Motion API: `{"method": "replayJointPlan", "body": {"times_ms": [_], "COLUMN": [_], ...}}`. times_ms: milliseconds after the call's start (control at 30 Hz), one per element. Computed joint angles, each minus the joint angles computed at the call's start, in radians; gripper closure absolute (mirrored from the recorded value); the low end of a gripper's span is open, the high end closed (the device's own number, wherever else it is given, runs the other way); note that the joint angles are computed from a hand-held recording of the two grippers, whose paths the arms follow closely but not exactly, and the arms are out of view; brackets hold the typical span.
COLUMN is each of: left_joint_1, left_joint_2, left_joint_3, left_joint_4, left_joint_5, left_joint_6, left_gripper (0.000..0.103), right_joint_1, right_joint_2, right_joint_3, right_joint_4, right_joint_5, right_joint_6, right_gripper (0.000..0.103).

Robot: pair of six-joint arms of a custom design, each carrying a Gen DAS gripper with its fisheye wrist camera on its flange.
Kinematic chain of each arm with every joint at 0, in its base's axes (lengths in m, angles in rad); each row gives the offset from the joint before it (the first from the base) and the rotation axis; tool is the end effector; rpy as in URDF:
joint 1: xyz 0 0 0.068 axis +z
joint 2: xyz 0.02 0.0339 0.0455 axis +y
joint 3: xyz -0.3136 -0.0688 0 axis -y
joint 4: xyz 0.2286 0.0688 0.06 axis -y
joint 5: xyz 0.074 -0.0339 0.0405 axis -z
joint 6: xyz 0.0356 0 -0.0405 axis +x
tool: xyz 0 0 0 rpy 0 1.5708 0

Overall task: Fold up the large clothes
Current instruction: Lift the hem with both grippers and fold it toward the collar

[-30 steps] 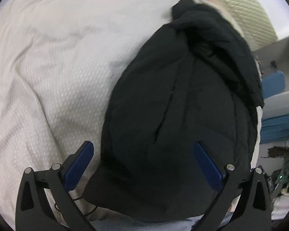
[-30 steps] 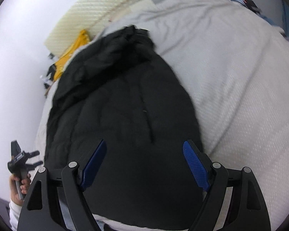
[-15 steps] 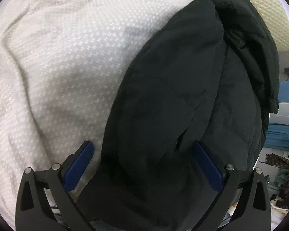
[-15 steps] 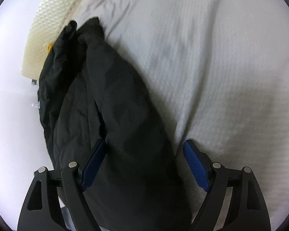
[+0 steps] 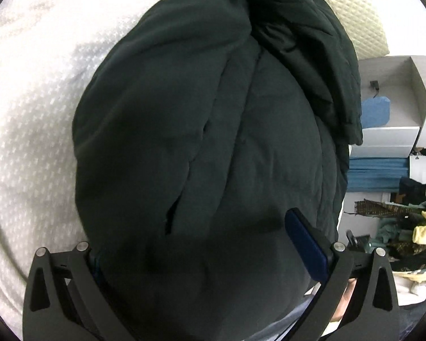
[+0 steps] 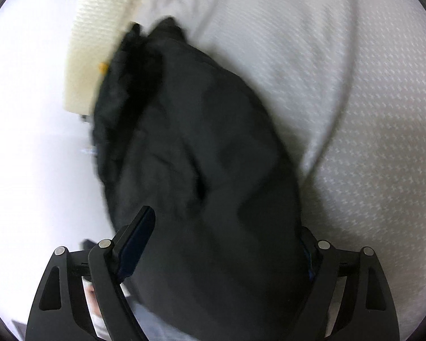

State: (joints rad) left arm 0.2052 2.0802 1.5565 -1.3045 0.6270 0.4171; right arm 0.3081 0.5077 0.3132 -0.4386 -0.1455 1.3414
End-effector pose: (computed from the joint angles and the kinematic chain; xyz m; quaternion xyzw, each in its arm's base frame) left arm 0.3711 0.0559 0.2255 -0.0604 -0.9423 0.3285 0.0226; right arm 0.0650 0.0261 0.2160 0.4109 0.7898 0.3750 0.2583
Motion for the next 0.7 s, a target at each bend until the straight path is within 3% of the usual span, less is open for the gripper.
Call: {"method": "replayJointPlan", "body": {"times_ms": [267,500,700], "left_joint_1": [-0.028,-0.071,-0.062], "left_joint_2": [-0.002,-0.041,-0.072], "left_joint_3": [0.044,-0.037,-0.071], "left_joint_4": [0.040,0.151,0.190], "left_joint_5": [-0.024,-0.082,-0.120], "left_joint_6": [-0.040,-0.078,-0.060], "left_gripper": [0.001,0.001,0.001], "right_joint_1": [0.232,0.543,0.676], "right_joint_2": [-0.024,0.167,0.215], "right_joint_3": [0.057,0.166,0.196], "right_joint_4": [-0.029,-0.116,-0.165], "right_joint_5": [0.217,0.511,0.641], "right_joint_6": [0.045,0.157,0.246], "right_gripper": [0.017,0.017,0.017]}}
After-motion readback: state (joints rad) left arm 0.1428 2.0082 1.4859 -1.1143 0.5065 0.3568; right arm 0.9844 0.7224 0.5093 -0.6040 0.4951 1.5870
